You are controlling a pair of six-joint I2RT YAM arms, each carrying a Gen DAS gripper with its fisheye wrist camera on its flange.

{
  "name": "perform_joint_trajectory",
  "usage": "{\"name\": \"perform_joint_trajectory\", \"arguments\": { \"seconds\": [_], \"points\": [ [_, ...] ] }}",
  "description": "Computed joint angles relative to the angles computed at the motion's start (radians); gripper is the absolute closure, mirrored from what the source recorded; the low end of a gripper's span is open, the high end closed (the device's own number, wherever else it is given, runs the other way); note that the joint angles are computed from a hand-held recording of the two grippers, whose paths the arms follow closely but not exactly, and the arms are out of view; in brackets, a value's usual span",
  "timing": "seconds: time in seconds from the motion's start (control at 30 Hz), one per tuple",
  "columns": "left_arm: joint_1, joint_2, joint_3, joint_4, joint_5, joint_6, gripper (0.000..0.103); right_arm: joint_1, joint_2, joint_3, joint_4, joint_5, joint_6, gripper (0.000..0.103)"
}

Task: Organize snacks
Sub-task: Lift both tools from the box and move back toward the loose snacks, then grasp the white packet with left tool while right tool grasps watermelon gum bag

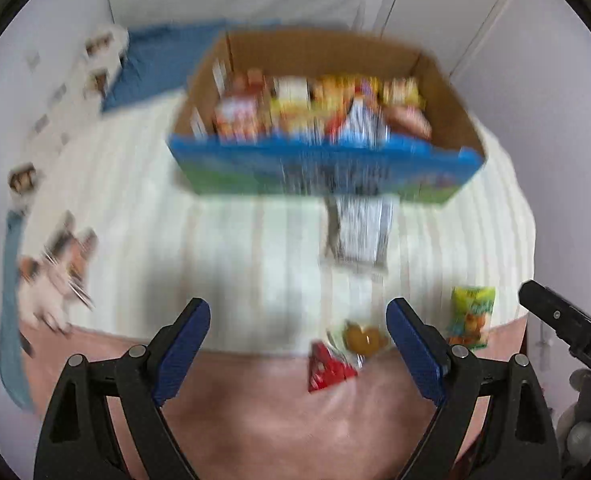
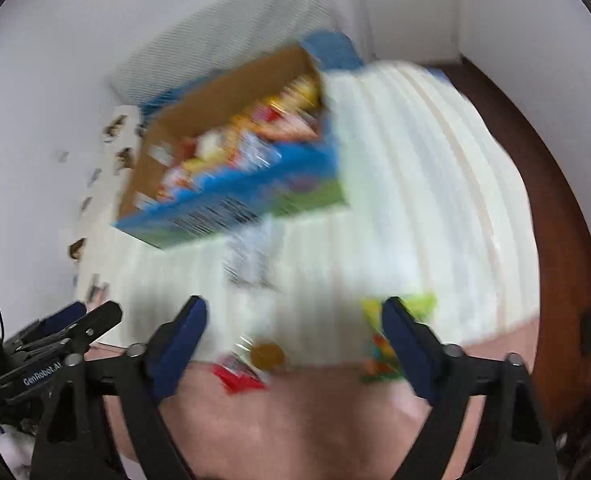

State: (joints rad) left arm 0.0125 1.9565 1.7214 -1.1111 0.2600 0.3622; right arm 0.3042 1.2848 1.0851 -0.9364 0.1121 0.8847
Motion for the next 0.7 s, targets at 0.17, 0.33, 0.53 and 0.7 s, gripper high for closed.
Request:
{"name": "perform_joint_trajectory", "arguments": {
  "seconds": [0.17, 0.33, 0.53, 0.7],
  "points": [
    [-0.074, 0.093, -0.009, 0.035, -0.034, -0.064, 0.013, -0.164, -0.054, -0.199, 0.091, -0.095, -0.013, 0.017],
    [-0.173, 0.279, 0.182, -0.014, -0.065, -0.128, 0.013, -0.236, 0.076, -0.254, 0.178, -0.153, -0.095, 0.017],
    [-0.256, 0.512, 0.469, -0.098, -0.090, -0.184, 0.013, -0.196, 0.213, -0.268, 0.248, -0.132, -0.123, 0.041],
    [-0.290, 0.546, 0.475, -0.051, -0.118, -0.185, 0.051, -0.165, 0.219, -0.280, 0.270, -0.097, -0.116, 0.047]
  ]
}}
